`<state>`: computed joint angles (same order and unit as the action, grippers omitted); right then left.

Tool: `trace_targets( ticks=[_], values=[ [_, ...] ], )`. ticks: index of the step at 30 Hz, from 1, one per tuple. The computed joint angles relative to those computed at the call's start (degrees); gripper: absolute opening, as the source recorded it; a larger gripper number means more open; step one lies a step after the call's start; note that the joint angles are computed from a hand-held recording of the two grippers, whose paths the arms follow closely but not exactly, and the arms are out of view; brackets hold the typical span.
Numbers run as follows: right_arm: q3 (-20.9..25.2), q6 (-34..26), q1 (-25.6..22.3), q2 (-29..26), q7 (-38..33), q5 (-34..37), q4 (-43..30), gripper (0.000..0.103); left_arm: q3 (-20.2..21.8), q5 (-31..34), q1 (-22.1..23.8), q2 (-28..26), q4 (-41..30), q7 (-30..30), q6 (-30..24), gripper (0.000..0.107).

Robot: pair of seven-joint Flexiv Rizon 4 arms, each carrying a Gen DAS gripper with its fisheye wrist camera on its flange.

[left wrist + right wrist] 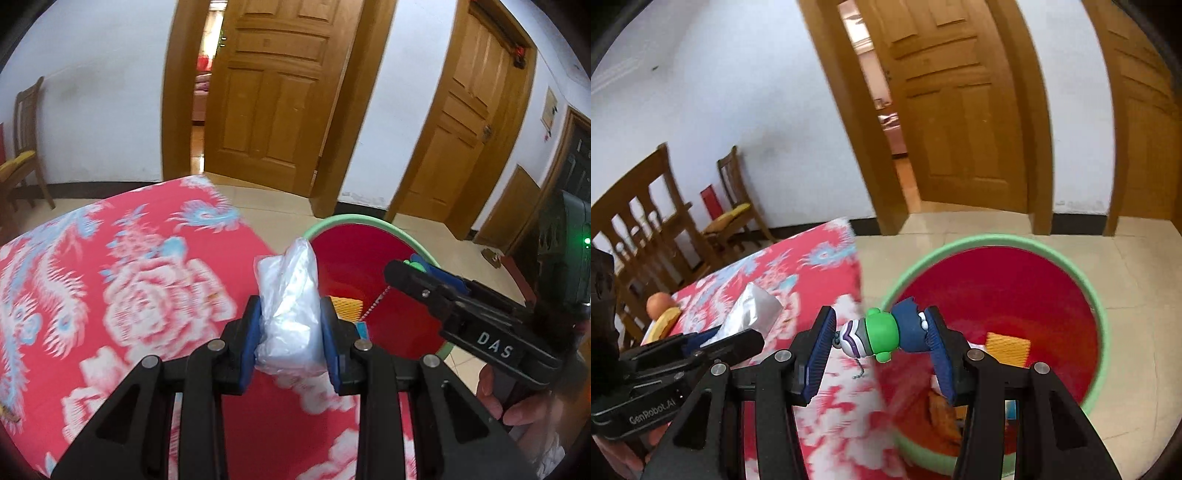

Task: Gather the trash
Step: 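Carry the plastic bag and toy figure over the red bucket with both tools, then open the left tool to drop the bag while the right tool opens to drop the toy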

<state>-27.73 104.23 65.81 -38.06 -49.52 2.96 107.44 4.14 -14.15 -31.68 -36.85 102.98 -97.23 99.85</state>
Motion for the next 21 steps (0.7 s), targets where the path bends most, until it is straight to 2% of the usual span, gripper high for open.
trace_targets(
  ticks=[4, 6, 10, 11, 14, 21],
  values=[
    [4.46, 1.91, -4.56, 1.14, 0.92, 1.05, 1.07, 0.05, -2.44, 0.44, 0.88, -2.42, -4.48, 0.96, -2.61, 0.031],
    [1.95, 2.16, -2.86, 1.45, 0.74, 2.81, 2.42, 0.05, -3.07, 0.75, 0.85, -3.27, -6.27, 1.02, -3.82, 0.031],
    [-4.71, 0.47, 1.87, 1.2, 0.07, 4.9, 4.99, 0.05, -8.43, 1.47, 3.88, -4.67, -8.67, 1.78, -4.14, 0.031],
    [-5.73, 0.27, 2.4, 1.27, 0.42, 5.2, 5.82, 0.051, -8.29, 1.5, 3.49, -5.16, -9.66, 1.77, -4.61, 0.031],
    [-6.22, 0.49, 1.64, 1.65, 1.69, 5.87, 7.71, 0.051, -4.9, 2.11, 0.29, -6.77, -13.17, 1.39, -7.05, 0.031],
    [-8.63, 1.44, 2.61, 2.42, 2.01, 6.66, 11.24, 0.051, -7.37, 3.4, 0.69, -9.23, -17.08, 1.51, -9.88, 0.031]
  ],
)
